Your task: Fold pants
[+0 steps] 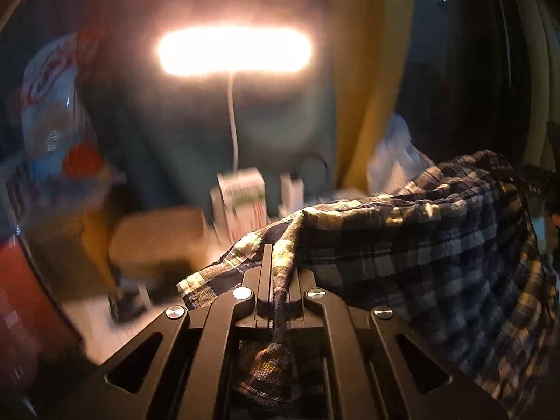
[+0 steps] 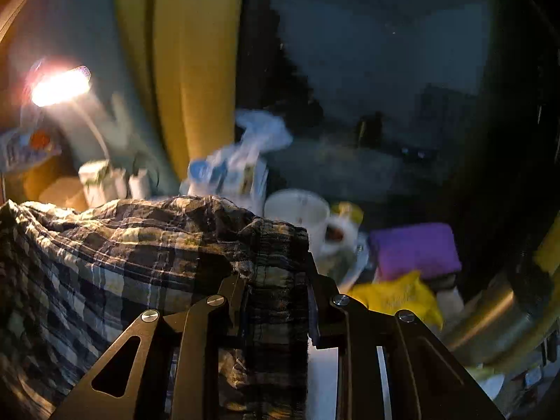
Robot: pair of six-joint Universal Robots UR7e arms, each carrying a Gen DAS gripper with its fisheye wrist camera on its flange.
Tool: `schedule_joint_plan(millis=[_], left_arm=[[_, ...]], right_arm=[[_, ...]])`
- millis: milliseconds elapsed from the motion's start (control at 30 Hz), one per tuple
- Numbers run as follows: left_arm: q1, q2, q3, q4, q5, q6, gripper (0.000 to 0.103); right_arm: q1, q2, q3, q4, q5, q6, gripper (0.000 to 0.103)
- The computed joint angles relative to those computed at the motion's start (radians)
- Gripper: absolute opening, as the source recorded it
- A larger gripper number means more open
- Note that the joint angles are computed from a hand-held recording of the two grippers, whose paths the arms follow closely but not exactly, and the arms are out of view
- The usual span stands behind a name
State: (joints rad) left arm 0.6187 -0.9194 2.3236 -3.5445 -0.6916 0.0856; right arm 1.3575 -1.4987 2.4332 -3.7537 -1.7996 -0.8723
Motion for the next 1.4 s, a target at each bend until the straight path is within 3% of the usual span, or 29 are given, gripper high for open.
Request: schedule_joint_plan(millis=[167, 333, 400, 467, 500, 567, 600, 633, 767, 900, 967, 1000, 1033, 1067, 1100, 1233, 1300, 1400], left_arm=[[0.111, 0.085, -0.15, 0.065, 0.003, 0.059, 0.013], [0.206, 0.115, -0.193, 0.195, 0.038, -0.044, 0.049], [0.227, 0.091, -0.176, 0.256, 0.029, -0.095, 0.084], [0.235, 0.066, -0.151, 0.282, 0.016, -0.127, 0.089], [0.235, 0.049, -0.138, 0.313, 0.005, -0.142, 0.089], [0.229, 0.02, -0.114, 0.367, 0.004, -0.177, 0.089], [0.225, 0.007, -0.106, 0.401, 0.005, -0.207, 0.089], [0.221, -0.014, -0.092, 0.44, -0.012, -0.241, 0.089], [0.199, -0.05, -0.027, 0.467, -0.055, -0.236, 0.089], [0.231, -0.044, -0.021, 0.532, -0.068, -0.297, 0.089], [0.246, -0.028, -0.01, 0.461, -0.125, -0.247, 0.086], [0.243, -0.006, 0.002, 0.393, -0.141, -0.195, 0.068], [0.233, 0.008, 0.01, 0.365, -0.116, -0.176, 0.059], [0.227, 0.012, 0.013, 0.353, -0.116, -0.161, 0.022], [0.222, -0.007, 0.018, 0.383, -0.157, -0.177, 0.004], [0.159, -0.04, 0.082, 0.432, -0.092, -0.236, 0.004], [0.147, -0.091, 0.127, 0.453, -0.099, -0.279, 0.005], [0.115, -0.184, 0.185, 0.513, -0.115, -0.367, 0.019]], right_arm=[[0.021, 0.127, -0.113, 0.002, -0.086, 0.011, 0.025], [-0.029, 0.235, -0.188, 0.04, -0.168, 0.046, 0.025], [-0.045, 0.254, -0.204, 0.065, -0.193, 0.063, 0.025], [-0.057, 0.264, -0.22, 0.101, -0.221, 0.074, 0.028], [-0.057, 0.264, -0.225, 0.116, -0.231, 0.078, 0.033], [-0.058, 0.257, -0.218, 0.108, -0.238, 0.074, 0.056], [-0.057, 0.251, -0.212, 0.091, -0.231, 0.063, 0.083], [-0.055, 0.24, -0.199, 0.067, -0.224, 0.049, 0.096], [-0.055, 0.137, -0.092, 0.023, -0.161, 0.012, 0.096], [-0.109, -0.009, 0.025, 0.087, -0.072, 0.005, 0.096], [-0.141, -0.059, 0.072, 0.102, -0.045, -0.005, 0.096], [-0.164, -0.09, 0.1, 0.108, -0.028, -0.013, 0.096], [-0.177, -0.109, 0.113, 0.118, -0.017, -0.017, 0.096], [-0.197, -0.133, 0.134, 0.123, -0.002, -0.02, 0.096], [-0.217, -0.155, 0.155, 0.121, 0.014, -0.022, 0.096], [-0.316, -0.213, 0.22, 0.103, 0.114, -0.041, 0.096], [-0.357, -0.231, 0.256, 0.074, 0.156, -0.065, 0.096], [-0.412, -0.272, 0.303, 0.076, 0.204, -0.092, 0.096]])
